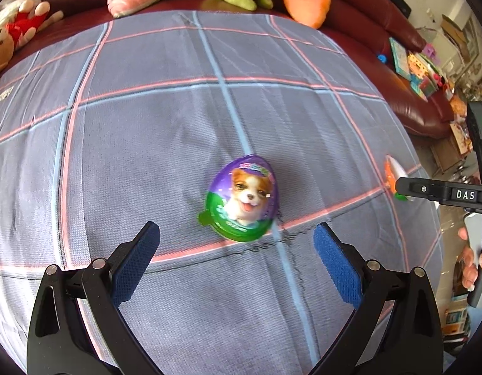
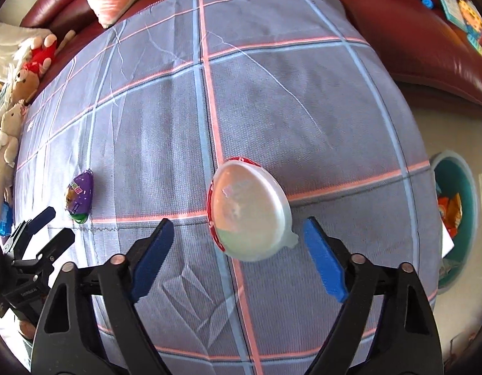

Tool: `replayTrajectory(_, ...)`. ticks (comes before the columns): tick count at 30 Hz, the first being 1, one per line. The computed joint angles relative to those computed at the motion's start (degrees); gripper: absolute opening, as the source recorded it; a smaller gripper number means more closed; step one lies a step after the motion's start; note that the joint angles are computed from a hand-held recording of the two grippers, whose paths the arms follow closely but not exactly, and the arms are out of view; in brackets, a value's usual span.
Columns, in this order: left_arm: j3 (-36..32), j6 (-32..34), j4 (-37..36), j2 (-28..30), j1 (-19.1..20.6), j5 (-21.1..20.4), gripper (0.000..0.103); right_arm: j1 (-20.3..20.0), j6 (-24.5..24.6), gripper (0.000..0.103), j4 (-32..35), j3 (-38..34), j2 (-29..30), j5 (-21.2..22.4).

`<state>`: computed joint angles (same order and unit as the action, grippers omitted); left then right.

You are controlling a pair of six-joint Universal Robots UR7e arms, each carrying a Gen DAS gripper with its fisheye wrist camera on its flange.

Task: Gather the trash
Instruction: 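Grasp the purple toy egg with the left gripper while the right gripper grasps the white egg shell, then carry the purple egg and white egg shell with both grippers over the bin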

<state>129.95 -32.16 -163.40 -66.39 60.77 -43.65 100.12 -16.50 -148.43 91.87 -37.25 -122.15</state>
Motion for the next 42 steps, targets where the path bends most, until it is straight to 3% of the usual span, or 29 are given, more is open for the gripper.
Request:
replayTrajectory(1, -0.03, 0.03, -0.02, 0.01, 0.31, -0.07, 0.099, 0.00, 0.03, 0.071, 0.04, -0.12, 0.25, -0.09)
replayTrajectory(2, -0.01, 0.08, -0.04, 0.00, 0.50, -0.12, 0.099, -0.05, 0.10, 0.058, 0.26, -0.29, 0.50, -0.17)
replayTrajectory(3, -0.06, 0.21, -0.03, 0.04, 0.64, -0.14, 0.099, -0.12, 0.49, 0.052, 0.95, -0.43, 0.72, -0.36)
replayTrajectory(11, -1.59, 2.45, 0.64, 1.88, 0.20, 2.92, 0.096, 0.23, 0.44, 0.052, -2.86, 3.29, -1.32, 2.24)
replayTrajectory(16, -3.52, 3.96, 3.35, 3.40, -0.05, 4.54, 0.066, 0.35, 1.12, 0.053, -3.48, 5.06, -2.59, 3.49)
replayTrajectory(18, -3.89, 4.41, 3.88, 4.16, -0.49, 6.05, 0.049, 0.21, 1.35, 0.053, -3.97, 5.81, -3.19, 3.98)
replayTrajectory(24, -3.67, 3.05, 3.31, 4.84, -1.81, 6.25, 0.049, -0.53, 2.08, 0.053, -5.91, 7.99, -4.92, 5.21)
replayTrajectory(33, -4.18, 1.30, 2.28, 5.27, -4.69, 3.24, 0.049, -2.24, 2.33, 0.053, -8.61, 11.54, -8.99, 7.42)
replayTrajectory(42, -7.45, 1.48, 2.24, 9.92, -9.53, 1.08, 0.049, -5.23, 2.26, 0.053, -11.68, 16.00, -15.48, 10.31)
